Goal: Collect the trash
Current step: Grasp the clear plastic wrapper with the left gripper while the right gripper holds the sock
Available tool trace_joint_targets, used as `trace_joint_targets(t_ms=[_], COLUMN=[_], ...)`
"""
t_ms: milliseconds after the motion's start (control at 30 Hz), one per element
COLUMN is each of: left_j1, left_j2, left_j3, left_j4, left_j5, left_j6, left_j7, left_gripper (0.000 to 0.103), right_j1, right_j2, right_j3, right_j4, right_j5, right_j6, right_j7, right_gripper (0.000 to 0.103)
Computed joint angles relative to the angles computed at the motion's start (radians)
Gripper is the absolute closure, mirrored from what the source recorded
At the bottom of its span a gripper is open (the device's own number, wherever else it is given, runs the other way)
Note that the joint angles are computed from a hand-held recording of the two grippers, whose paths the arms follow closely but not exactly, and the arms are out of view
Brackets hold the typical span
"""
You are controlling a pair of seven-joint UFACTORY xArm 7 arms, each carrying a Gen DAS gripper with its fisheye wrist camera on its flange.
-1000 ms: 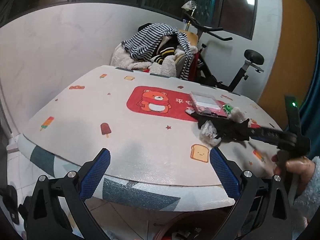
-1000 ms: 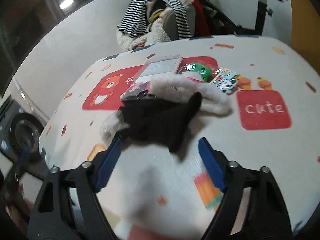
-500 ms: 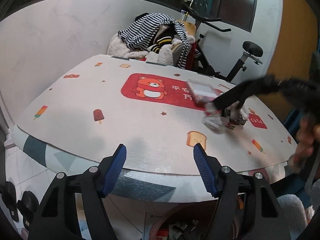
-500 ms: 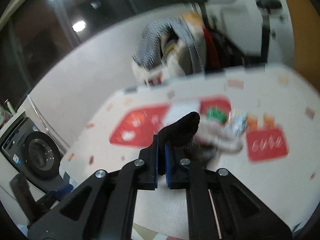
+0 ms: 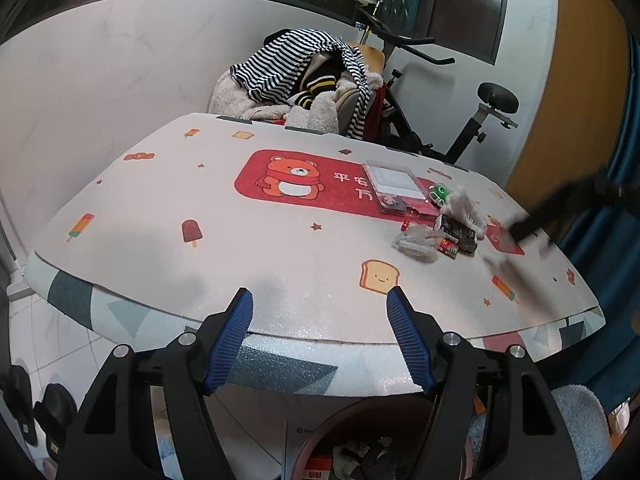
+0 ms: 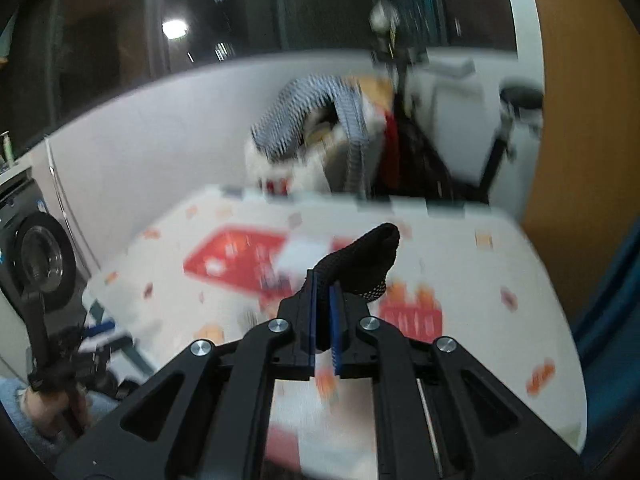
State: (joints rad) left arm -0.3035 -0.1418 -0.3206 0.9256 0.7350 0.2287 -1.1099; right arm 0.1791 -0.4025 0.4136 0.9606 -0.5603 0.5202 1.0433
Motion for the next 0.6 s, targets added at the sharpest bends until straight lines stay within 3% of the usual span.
trace_joint_targets(t_ms=[100,200,400,600], left_j1=[-0.005,-0.003,-0.015,-0.008], left_j2=[0.007,0.011,0.007,-0.004], left_j3=[0.002,-0.001,0.009,0.009], left_j4=[0.002,0.008,0.001,-0.017], left_j5=[-0.010,0.009,-0.012,-0.038], left_j6=[-0.005,-0.005,-0.002,-0.002], left_j7=[0.007,-0.006,0.012,0.034], left_gripper=[0.035,0.035,0.035,0.035], right_j1=[0.075,0.105,0.131,0.143], right_j2=[0.011,0.047,0.158,0.292], right_j3=[-0.054,-0.077,-0.123,-0.139], right_j4=[0.005,0.005,-0.035,0.019], right_j5=[0.131,0.176,0.265,0.204], right_j6=[0.118,0.144,-0.025,0.003], right_j7=[-0.108,-0.186,-0.219,-0.145], right_gripper=[0.093,0.093,0.093,0.093])
